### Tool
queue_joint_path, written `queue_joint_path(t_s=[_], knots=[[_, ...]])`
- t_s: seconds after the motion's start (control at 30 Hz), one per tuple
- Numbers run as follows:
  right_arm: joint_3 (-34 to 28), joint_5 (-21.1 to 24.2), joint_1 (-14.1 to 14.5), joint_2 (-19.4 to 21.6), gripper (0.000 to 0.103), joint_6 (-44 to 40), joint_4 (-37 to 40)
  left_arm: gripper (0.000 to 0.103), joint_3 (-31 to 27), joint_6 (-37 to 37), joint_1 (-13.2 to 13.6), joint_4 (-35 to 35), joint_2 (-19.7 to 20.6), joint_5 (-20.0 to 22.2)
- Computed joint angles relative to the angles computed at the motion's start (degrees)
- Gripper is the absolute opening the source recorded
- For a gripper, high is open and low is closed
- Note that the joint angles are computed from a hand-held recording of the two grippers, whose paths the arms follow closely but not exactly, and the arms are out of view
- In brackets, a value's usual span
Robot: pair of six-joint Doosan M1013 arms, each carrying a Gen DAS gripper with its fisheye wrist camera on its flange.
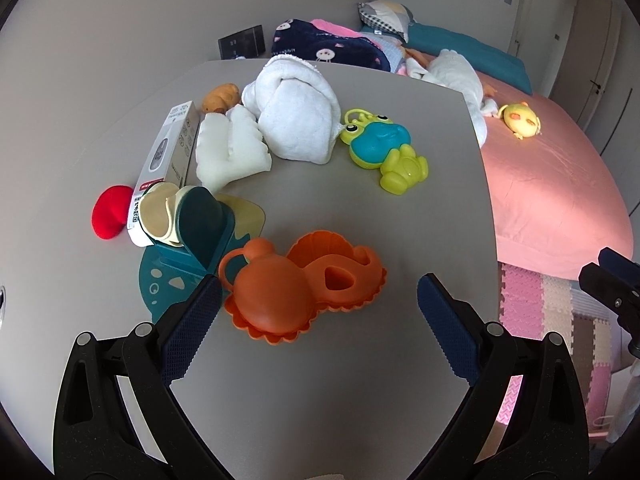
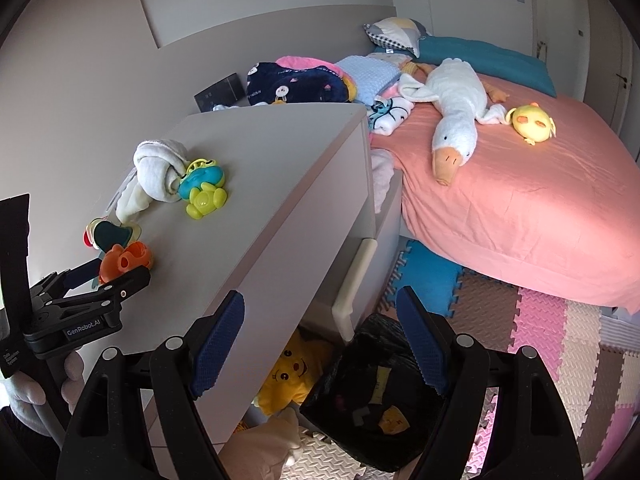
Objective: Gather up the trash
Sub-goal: 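Move both tools back to the desk toward the orange toy and frog toy, then grasp the orange toy with left tool while right tool grasps the frog toy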
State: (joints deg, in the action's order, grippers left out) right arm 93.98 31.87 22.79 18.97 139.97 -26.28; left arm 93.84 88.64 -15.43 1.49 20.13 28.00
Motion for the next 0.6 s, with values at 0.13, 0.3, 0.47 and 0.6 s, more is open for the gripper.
queue_joint_path(t_s=[0.13,0.3,0.47,0.6], knots=[[-0.82,0.27,-0.04,0.69,0.079,-0.42,0.28,0.091,-0.79,-1.70,0.13,1.99,0.82,0.44],[-2.22,0.18,0.03,1.73,0.079,-1.30,0.99,0.084,-1.32,-2.26,0.73,1.31,1.28,1.03],[-4.73,0.12,0.27,3.34,0.079,-4.27,2.99,0.084,-0.22,-4.07,1.06,4.67,0.42,-0.22],[-6.84,0.45,0.69,4.87,0.079,-6.80,4.56,0.084,0.36,-2.87,2.24,3.52,-0.34,-0.48]])
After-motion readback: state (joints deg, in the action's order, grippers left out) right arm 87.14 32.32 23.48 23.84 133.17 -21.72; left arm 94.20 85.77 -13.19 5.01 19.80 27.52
